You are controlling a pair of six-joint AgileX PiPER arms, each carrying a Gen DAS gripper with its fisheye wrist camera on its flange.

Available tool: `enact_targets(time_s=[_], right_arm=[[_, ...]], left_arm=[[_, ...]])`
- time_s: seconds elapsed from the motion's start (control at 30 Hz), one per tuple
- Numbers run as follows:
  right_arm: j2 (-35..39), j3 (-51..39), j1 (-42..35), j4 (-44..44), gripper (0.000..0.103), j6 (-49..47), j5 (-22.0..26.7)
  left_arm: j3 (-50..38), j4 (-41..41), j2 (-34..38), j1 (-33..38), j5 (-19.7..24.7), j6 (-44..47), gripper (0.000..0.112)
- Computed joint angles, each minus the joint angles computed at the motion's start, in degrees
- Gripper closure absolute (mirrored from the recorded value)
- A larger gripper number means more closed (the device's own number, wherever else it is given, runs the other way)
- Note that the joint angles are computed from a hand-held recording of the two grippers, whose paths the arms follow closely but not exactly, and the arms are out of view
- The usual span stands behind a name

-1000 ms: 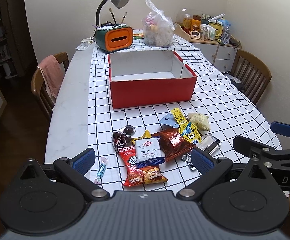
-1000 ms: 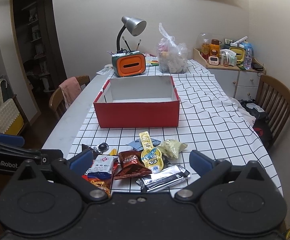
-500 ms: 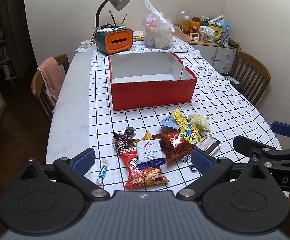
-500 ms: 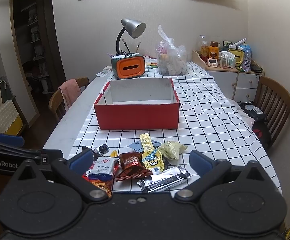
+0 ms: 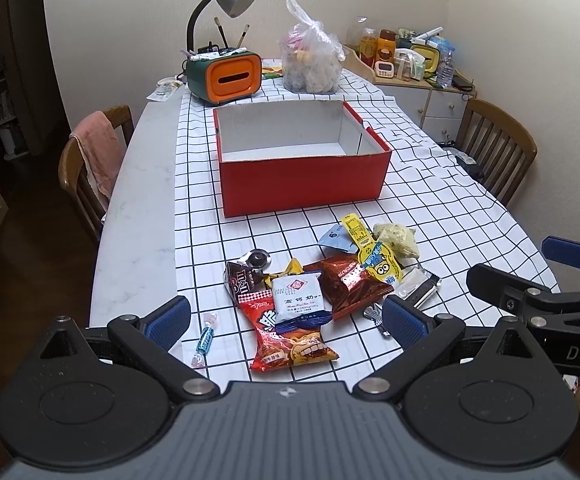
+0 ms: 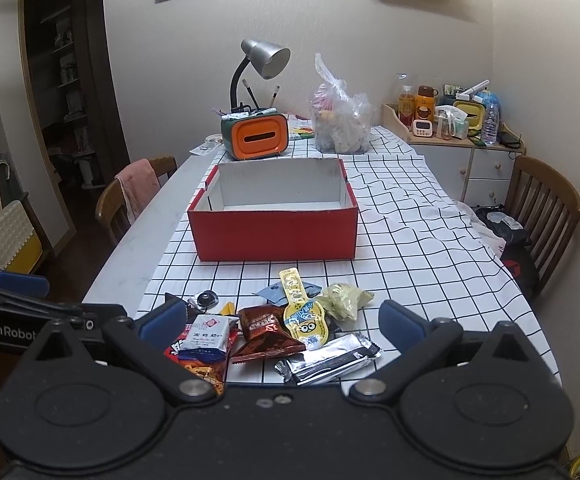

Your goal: Organize snacks

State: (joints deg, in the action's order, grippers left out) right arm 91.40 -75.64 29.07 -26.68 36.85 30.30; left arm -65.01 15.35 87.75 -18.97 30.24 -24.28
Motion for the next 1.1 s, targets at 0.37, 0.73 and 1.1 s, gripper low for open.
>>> enact_targets(time_s=[0.37, 0.73, 1.1], right_arm=[[3.1, -1.5, -1.4, 0.4, 0.002, -1.2, 0.1], [10.5, -5.6, -6.0, 9.2, 0.003, -6.6, 1.7], [21.2, -14.3, -9.4, 18.2, 0.007, -12.5, 7.5]], left_arm=[[-1.9, -3.3, 3.6, 2.4, -0.4, 2.6, 0.01], [-5.7, -8.9, 11.9, 7.9, 2.4, 5.2, 0.01], [-6.6, -5.3, 19.2, 12.2, 2.0, 2.1, 0.012]])
